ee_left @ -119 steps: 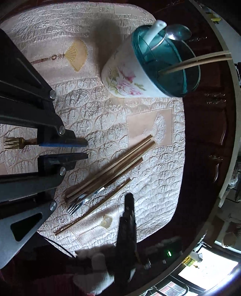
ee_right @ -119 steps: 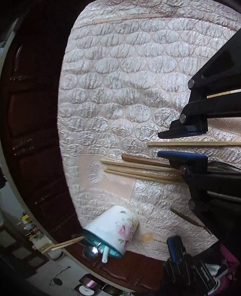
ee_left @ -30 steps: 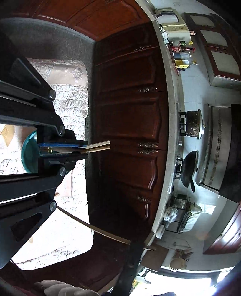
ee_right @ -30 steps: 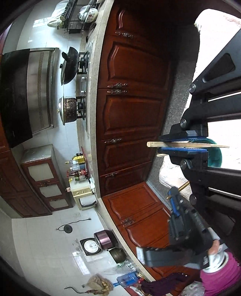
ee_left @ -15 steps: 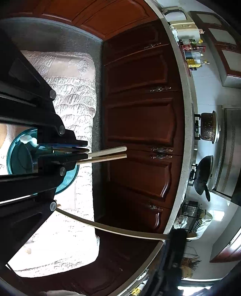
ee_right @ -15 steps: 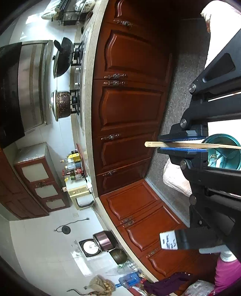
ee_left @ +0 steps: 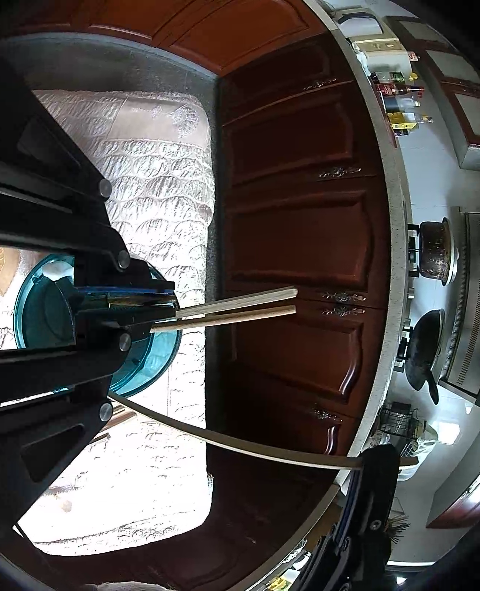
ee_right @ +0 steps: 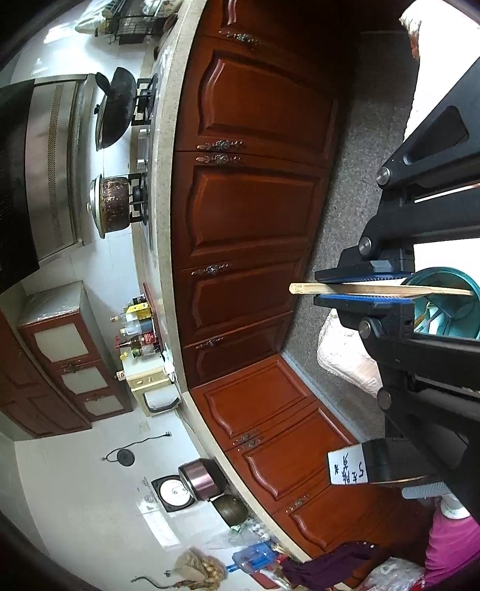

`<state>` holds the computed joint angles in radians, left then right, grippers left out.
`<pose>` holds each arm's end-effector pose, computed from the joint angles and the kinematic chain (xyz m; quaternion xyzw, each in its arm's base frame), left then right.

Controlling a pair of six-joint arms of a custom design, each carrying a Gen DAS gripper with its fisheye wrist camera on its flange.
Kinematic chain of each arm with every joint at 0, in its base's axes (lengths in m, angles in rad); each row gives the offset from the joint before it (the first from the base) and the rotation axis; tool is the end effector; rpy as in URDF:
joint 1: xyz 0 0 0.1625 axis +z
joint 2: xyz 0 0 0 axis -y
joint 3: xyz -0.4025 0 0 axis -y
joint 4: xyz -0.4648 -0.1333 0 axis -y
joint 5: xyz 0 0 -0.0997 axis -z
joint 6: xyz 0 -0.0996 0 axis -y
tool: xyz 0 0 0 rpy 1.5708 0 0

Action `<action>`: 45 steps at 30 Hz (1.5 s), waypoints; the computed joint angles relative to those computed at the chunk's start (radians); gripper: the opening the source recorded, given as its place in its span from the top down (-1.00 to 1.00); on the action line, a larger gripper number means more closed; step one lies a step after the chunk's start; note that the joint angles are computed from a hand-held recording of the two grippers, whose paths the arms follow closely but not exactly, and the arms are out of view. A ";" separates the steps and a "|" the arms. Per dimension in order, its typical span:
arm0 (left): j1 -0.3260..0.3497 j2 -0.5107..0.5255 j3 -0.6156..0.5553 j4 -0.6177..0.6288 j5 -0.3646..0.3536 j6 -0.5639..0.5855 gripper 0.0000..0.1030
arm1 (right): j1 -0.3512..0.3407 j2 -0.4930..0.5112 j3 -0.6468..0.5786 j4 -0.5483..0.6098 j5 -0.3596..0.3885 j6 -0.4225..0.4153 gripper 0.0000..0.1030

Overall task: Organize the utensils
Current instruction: 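Lower the fork and chopstick into the cup and open both tools, then withdraw both open tools from the cup toward the remaining chopsticks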

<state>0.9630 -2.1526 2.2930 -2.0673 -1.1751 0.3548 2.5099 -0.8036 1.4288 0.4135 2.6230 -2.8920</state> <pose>-0.0672 -0.3973 0.3824 0.4159 0.8715 -0.1967 0.1700 0.5081 -0.3138 0.0871 0.1577 -0.8299 0.4597 0.2741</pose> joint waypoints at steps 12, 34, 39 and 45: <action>0.011 -0.013 0.029 0.014 0.004 -0.006 0.88 | -0.092 0.013 0.098 0.002 -0.097 0.117 0.85; 0.003 -0.066 0.030 0.059 0.001 -0.022 0.11 | -0.091 -0.029 0.192 -0.005 -0.119 0.242 0.56; -0.020 -0.107 0.025 0.091 0.009 -0.033 0.08 | -0.057 -0.034 0.218 0.028 -0.104 0.323 0.54; -0.056 -0.176 0.020 0.155 0.005 -0.060 -0.02 | 0.011 -0.042 0.255 0.099 -0.056 0.465 0.46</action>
